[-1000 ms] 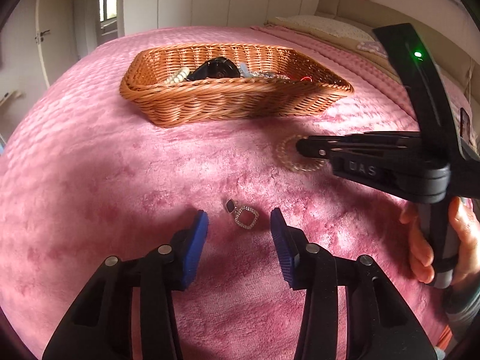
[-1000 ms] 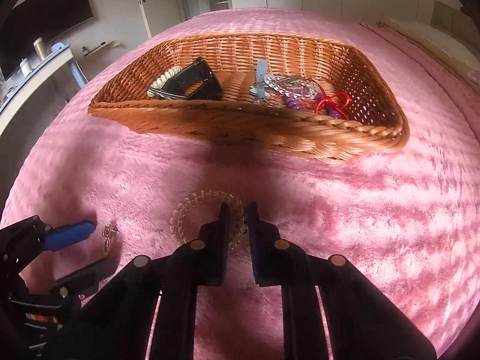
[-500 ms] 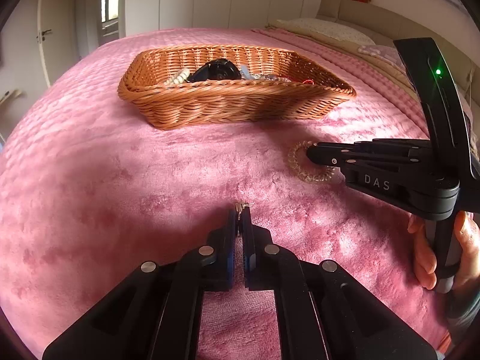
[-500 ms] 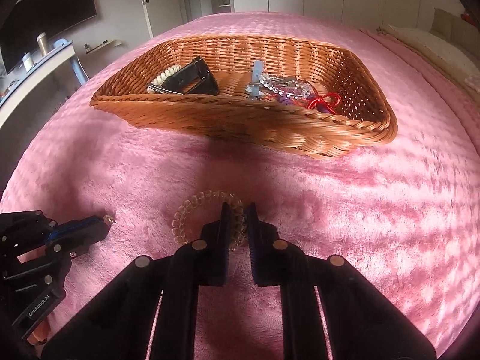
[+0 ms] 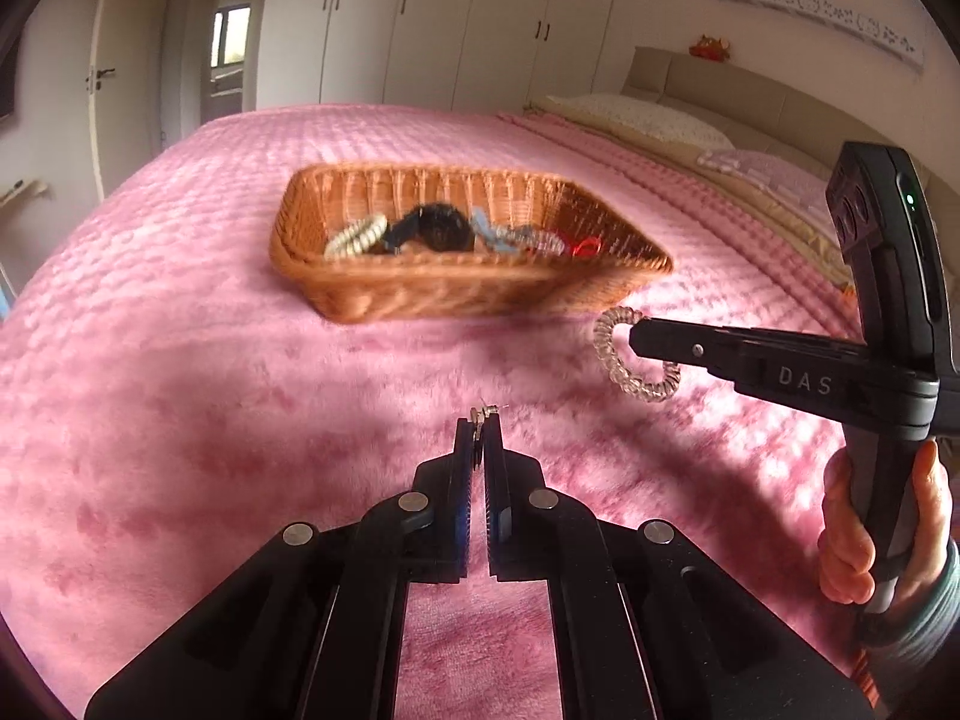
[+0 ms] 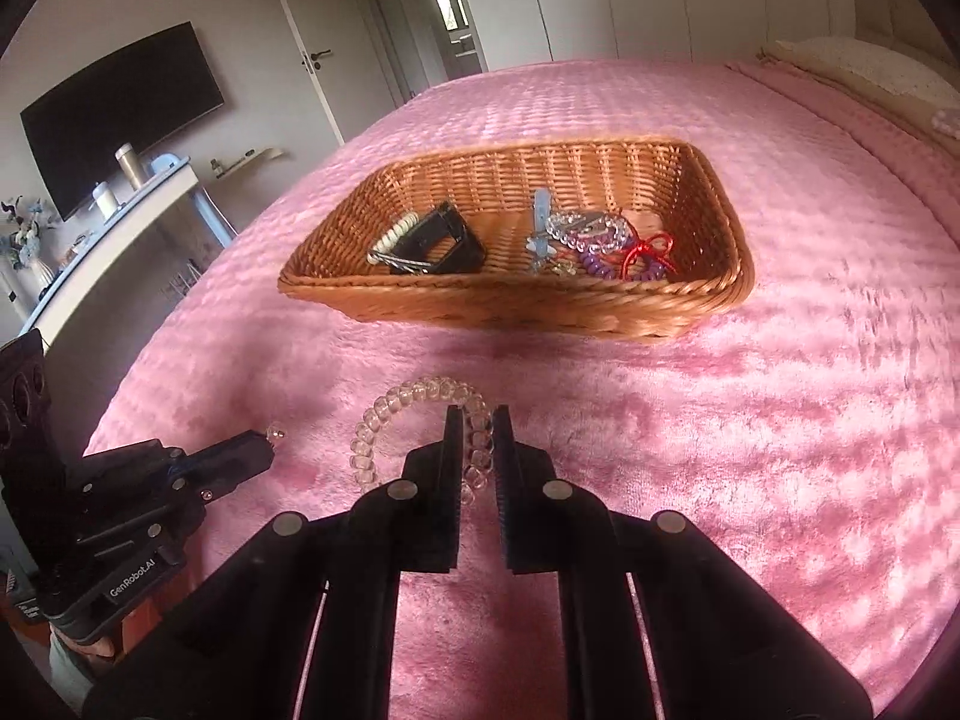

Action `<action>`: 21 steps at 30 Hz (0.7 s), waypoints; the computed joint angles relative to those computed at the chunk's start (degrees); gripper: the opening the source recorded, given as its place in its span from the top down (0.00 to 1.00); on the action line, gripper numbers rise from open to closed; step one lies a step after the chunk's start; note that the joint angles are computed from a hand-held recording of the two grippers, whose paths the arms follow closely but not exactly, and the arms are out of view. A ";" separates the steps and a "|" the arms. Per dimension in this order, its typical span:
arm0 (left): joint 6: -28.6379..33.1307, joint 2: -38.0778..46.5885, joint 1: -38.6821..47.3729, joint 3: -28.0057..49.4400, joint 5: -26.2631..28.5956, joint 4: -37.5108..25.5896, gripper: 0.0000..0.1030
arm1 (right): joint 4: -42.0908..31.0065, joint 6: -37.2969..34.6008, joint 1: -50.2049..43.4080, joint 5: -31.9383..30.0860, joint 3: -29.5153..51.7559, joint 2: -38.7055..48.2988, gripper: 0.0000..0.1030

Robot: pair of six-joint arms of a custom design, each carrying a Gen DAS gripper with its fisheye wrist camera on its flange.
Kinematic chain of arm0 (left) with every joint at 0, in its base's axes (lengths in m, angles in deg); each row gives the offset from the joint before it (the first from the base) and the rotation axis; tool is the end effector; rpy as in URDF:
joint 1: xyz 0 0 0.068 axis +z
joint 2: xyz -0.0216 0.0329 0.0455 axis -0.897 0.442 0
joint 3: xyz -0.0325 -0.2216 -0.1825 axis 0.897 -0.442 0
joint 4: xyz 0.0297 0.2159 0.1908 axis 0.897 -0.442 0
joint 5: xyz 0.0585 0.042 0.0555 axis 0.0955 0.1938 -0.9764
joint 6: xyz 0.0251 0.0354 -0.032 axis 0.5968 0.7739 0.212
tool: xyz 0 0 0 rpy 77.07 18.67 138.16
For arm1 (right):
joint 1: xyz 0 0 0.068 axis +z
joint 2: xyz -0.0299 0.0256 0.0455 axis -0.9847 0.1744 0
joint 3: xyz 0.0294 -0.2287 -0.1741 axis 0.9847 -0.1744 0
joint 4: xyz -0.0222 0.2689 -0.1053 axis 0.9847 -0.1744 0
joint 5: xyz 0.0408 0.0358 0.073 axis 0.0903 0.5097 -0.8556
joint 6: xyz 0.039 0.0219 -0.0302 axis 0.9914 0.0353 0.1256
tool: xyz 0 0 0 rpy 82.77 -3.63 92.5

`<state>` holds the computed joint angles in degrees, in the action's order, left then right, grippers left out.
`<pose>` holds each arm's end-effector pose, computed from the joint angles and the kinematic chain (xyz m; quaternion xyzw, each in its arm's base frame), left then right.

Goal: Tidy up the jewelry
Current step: 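Lower the earring and gold bracelet into the basket and open both tools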

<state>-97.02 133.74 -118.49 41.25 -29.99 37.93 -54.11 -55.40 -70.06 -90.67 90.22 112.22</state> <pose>0.1809 -0.2358 0.1066 0.1391 0.8932 -0.1545 0.3987 0.2165 0.0468 0.1111 -0.0654 0.9151 0.1755 0.3572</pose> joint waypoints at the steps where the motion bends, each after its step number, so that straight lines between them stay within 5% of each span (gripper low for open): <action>1: 0.39 -1.91 -0.35 0.13 -0.92 -1.06 0.98 | -2.34 0.06 -0.17 0.01 -0.12 -3.52 0.92; 6: 4.40 -8.87 0.04 3.72 -3.43 -6.48 0.98 | -11.47 -0.88 -1.06 1.35 3.50 -14.47 0.92; 10: 8.22 -7.82 4.15 10.61 -1.18 -8.36 0.98 | -12.15 -2.05 -2.32 3.28 9.78 -11.77 0.92; 21: 7.32 16.16 16.17 32.93 13.57 -10.02 0.98 | -6.44 1.48 -5.56 5.19 29.12 21.13 0.92</action>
<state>-89.69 149.90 -102.31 74.18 -16.42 27.91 -60.55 -53.92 -75.62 -85.48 119.34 133.35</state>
